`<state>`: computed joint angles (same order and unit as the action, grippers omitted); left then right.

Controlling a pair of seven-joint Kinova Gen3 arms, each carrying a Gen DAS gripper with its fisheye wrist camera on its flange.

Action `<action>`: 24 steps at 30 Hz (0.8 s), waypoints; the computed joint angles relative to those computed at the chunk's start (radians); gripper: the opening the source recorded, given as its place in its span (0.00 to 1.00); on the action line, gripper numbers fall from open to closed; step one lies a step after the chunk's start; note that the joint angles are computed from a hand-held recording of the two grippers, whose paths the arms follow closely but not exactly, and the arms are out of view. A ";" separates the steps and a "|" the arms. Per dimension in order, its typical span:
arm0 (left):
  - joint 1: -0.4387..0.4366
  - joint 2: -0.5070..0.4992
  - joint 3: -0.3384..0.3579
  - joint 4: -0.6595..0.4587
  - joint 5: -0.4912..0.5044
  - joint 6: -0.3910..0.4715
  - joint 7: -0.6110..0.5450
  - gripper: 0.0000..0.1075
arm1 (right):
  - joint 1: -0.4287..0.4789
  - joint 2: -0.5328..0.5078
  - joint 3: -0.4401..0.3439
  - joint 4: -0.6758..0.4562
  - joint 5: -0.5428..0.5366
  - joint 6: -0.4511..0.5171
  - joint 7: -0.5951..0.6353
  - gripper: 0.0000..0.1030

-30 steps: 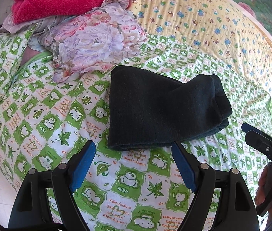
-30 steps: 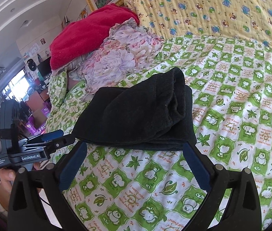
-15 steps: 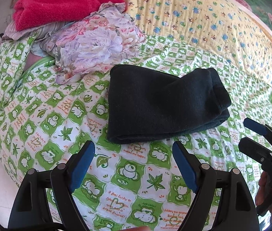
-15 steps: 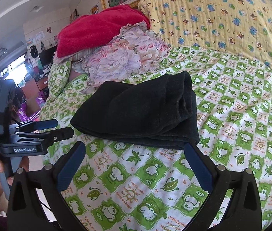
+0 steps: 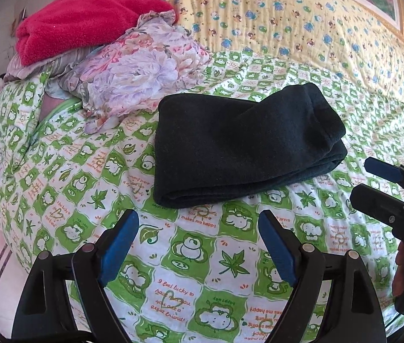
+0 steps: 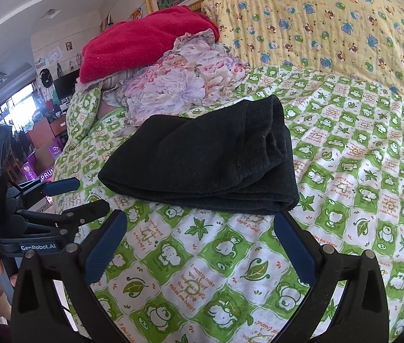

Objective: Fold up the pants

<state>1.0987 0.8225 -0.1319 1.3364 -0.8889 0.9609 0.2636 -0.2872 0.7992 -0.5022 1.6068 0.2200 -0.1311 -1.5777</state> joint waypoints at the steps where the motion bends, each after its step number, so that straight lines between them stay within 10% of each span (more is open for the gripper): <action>1: 0.001 0.000 -0.002 0.003 -0.003 -0.004 0.007 0.80 | 0.002 0.001 -0.003 0.001 0.004 -0.005 0.002 0.99; 24: -0.011 0.018 -0.020 0.006 -0.024 -0.054 -0.001 0.81 | 0.007 0.041 -0.046 -0.062 -0.010 0.058 0.076 0.99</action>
<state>1.0874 0.8401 -0.1522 1.3425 -0.9126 0.9074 0.2625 -0.2799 0.8403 -0.5482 1.5444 0.2100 -0.0726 -1.5019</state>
